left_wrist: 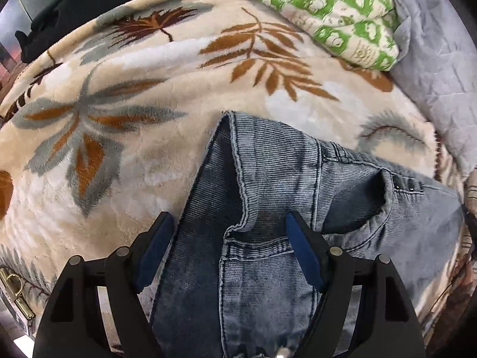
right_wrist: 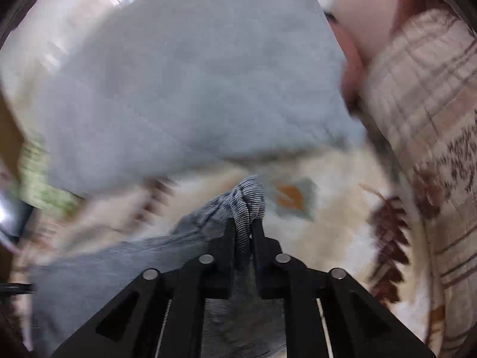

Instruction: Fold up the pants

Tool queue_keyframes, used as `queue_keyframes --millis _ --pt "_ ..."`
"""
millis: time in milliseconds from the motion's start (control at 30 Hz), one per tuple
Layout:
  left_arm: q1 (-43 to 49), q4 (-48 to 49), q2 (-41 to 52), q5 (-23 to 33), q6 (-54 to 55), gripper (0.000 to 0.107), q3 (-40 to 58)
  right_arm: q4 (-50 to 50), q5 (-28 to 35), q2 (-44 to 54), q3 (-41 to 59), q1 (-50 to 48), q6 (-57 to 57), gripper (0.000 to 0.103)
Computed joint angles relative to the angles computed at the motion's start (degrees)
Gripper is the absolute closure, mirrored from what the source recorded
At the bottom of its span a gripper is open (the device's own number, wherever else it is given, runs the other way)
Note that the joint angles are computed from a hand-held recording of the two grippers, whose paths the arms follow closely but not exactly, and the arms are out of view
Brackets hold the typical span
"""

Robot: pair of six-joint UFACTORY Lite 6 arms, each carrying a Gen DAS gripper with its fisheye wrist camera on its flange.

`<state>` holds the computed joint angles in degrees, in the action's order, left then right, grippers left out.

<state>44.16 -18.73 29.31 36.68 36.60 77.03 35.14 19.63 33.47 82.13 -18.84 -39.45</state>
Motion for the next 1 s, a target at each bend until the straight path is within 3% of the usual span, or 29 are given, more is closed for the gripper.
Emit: queue_keyframes --millis 67,100,200,300,400,500,567,600,733,833,1000 --pt "-0.63 1.49 -0.92 -0.48 -1.15 0.029 -0.67 9.57 -2.33 0.52 -2.72 -0.79 -8.35 0.073" --pt "-0.32 1.67 -1.13 0.5 -1.05 0.029 -0.31 15.57 -0.96 -1.88 -4.79 -2.42 -13.64 0.073" --pt "3.63 -2.52 -3.09 5.62 3.99 0.029 0.23 27.35 10.55 -8.07 -9.73 -10.33 -24.65 0.066" --pt "10.54 -9.72 -6.5 12.81 14.13 0.029 -2.12 24.05 15.14 -12.25 -14.22 -15.34 -23.29 0.053" --pt "15.35 -12.56 -11.12 16.92 22.02 0.029 -8.74 22.86 15.62 -14.3 -19.18 -16.61 -21.93 0.052" --pt "15.49 -10.11 -15.77 12.62 25.12 0.029 -17.47 23.09 12.47 -14.22 -23.0 -14.03 -22.81 0.053" --pt "13.72 -5.89 -17.7 6.98 23.14 0.029 -22.58 15.81 5.57 -16.54 -25.76 -9.61 -16.48 0.059" --pt "13.91 -5.51 -18.05 6.19 23.47 0.029 -23.74 14.39 5.25 -18.07 -26.56 -9.18 -14.77 0.058" --pt "19.97 -8.21 -20.75 11.87 29.61 0.029 -23.18 11.38 19.65 -32.53 -33.01 -17.31 -20.59 0.055" --pt "26.16 -9.46 -21.03 17.55 35.24 0.029 -21.71 4.58 27.41 -45.26 -41.23 -28.95 -28.49 0.038" --pt "32.06 -7.21 -18.86 21.7 37.58 0.029 -21.6 0.54 32.53 -49.66 -49.36 -52.56 -45.85 0.036"
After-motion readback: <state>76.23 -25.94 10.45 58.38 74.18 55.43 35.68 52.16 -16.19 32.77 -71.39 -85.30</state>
